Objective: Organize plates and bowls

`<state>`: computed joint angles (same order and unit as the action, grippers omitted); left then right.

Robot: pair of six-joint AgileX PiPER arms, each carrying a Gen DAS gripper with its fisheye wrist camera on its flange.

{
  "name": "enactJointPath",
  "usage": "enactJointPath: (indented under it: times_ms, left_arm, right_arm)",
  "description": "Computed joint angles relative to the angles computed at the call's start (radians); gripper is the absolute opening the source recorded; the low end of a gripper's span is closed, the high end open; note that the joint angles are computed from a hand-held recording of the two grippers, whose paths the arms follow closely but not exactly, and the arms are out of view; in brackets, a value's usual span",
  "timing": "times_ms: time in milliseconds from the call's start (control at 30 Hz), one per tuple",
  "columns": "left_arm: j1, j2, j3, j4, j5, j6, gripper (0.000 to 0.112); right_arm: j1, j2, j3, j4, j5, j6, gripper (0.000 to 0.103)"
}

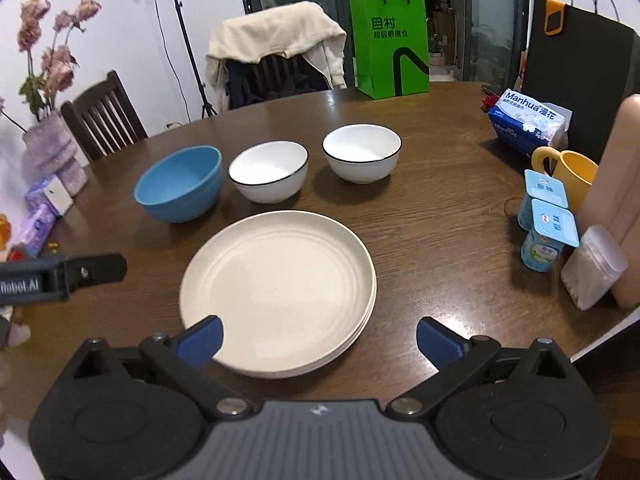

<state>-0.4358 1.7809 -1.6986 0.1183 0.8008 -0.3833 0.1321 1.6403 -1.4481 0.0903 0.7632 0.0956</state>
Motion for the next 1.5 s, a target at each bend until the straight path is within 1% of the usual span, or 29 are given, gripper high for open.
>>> enactJointPath:
  times_ms: [200,400,467,633,733,900,1000,1133,1333,1500]
  left_arm:
    - [-0.045,-0.086,0.095,0.004,-0.018,-0.073,0.103]
    - [-0.092,-0.104,0.086,0.085,0.0,-0.145,0.103]
    - [-0.102,-0.112,0.087,0.101,0.007,-0.16,0.103]
    - [-0.126,-0.118,0.068,0.142,0.03,-0.173,0.103]
    - [-0.133,-0.11,0.048,0.158,0.045,-0.178,0.103]
    - [-0.11,-0.109,0.036,0.116,0.037,-0.122,0.103]
    - [-0.087,-0.122,0.052,0.076,0.011,-0.074,0.103]
    - [-0.039,-0.123,0.057,0.003,-0.014,-0.007,0.103]
    - [0.035,-0.111,0.035,-0.086,-0.027,0.101,0.103]
    - [0.098,-0.086,-0.003,-0.158,-0.022,0.188,0.103]
  right_arm:
    - [-0.007,-0.094,0.071,0.041,-0.006,-0.007,0.103]
    - [-0.007,-0.129,0.088,0.063,0.008,-0.019,0.103]
    - [0.002,-0.141,0.089,0.035,0.009,-0.001,0.103]
    - [0.001,-0.176,0.103,0.02,-0.011,0.016,0.103]
    - [0.003,-0.19,0.111,-0.007,-0.029,0.056,0.103]
    - [0.011,-0.198,0.105,-0.003,-0.039,0.058,0.103]
    - [0.048,-0.194,0.09,-0.076,-0.043,0.125,0.103]
    - [0.078,-0.171,0.063,-0.11,-0.043,0.169,0.103]
    - [0.127,-0.126,0.002,-0.194,-0.037,0.27,0.103]
    - [0.168,-0.071,-0.071,-0.263,-0.012,0.355,0.103]
